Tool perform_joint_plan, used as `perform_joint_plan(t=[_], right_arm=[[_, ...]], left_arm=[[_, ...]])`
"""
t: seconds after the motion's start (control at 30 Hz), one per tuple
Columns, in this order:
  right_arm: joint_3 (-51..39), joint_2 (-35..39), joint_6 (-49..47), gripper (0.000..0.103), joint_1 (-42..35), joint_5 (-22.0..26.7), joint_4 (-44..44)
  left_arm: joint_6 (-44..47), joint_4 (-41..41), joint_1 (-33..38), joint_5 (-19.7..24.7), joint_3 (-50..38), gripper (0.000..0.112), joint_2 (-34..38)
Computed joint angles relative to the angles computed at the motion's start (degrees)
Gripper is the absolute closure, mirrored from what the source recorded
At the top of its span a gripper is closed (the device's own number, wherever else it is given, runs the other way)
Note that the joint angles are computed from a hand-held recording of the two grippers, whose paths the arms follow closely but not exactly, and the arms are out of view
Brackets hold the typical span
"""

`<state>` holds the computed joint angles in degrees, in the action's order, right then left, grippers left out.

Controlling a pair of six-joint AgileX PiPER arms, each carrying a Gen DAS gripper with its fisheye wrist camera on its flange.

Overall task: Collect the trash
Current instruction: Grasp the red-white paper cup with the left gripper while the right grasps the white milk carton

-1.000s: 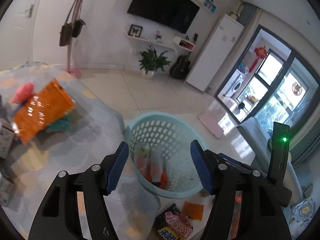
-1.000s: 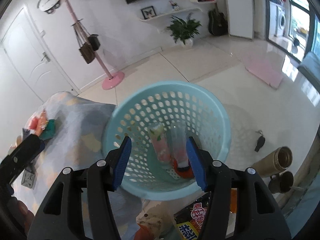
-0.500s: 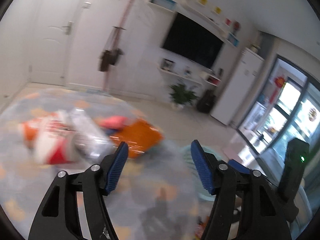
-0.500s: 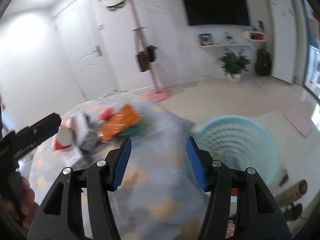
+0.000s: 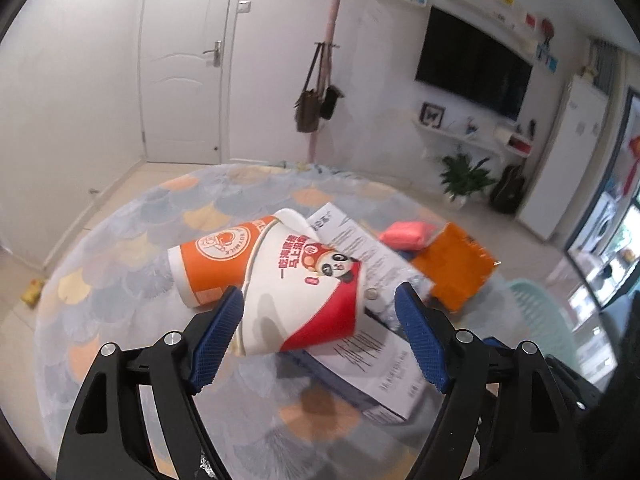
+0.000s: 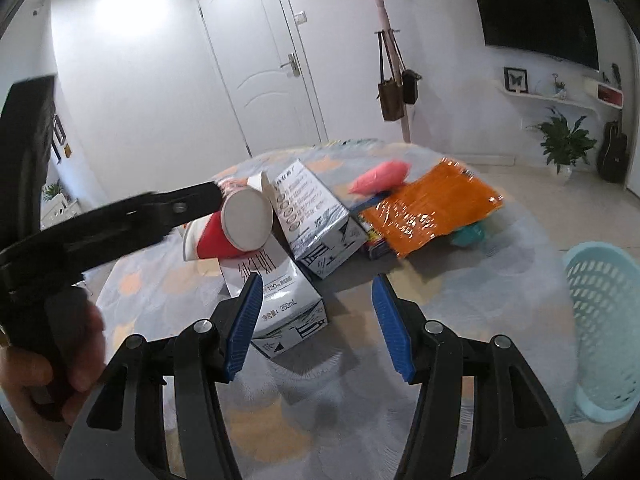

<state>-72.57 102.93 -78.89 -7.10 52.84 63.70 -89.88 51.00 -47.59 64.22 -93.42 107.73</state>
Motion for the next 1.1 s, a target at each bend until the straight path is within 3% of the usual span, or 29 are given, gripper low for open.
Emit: perform_joint_plan(t=[0.07,0.23,0.53,0.63,0.77,0.83,0.9,1.1], right_arm=[[-0.8,0.97,1.19,0.05,0.55,0.47,-1.02],[-5.03,3.86,5.23,0.05,1.59,3.71,-4.09],[-4.98,3.76,3.25,0.05,5.48,4.02,-7.27],[-4.88,3.68,2.43,0.05,6.54,3.74,-7.98],[-4.16,3.16,1.23,0.048,6.62,3.99,-8.21],[-3.66,2.69,1.51,0.041,6.53,3.14,-7.92],[-4.05,2.86,2.63,0.031,6.81,2.14,-7.33],[-6.69,4.04,7.69,0.028,10.6,1.32,-10.65]], left_arm=[[0.39,-0.4,0.09,1.54,0.39,0.044,0.56],[-2.78,-0.67,-0.16,1.22,6.63,0.045,-2.56],[-15.83,-3.32,-2.61,2.59,28.12,0.047,-16.51],[-20.5,-2.76,-3.56,-0.9,35.81,0.045,-22.5],[-28.1,3.17,-4.42,-8.47,43.85,0.035,-30.7],[-29.77,5.39,-2.78,-12.21,45.1,0.029,-32.37],[-27.47,4.97,0.06,-15.56,42.76,0.029,-30.49],[-12.66,-6.41,8.48,-18.81,33.62,0.029,-20.27]])
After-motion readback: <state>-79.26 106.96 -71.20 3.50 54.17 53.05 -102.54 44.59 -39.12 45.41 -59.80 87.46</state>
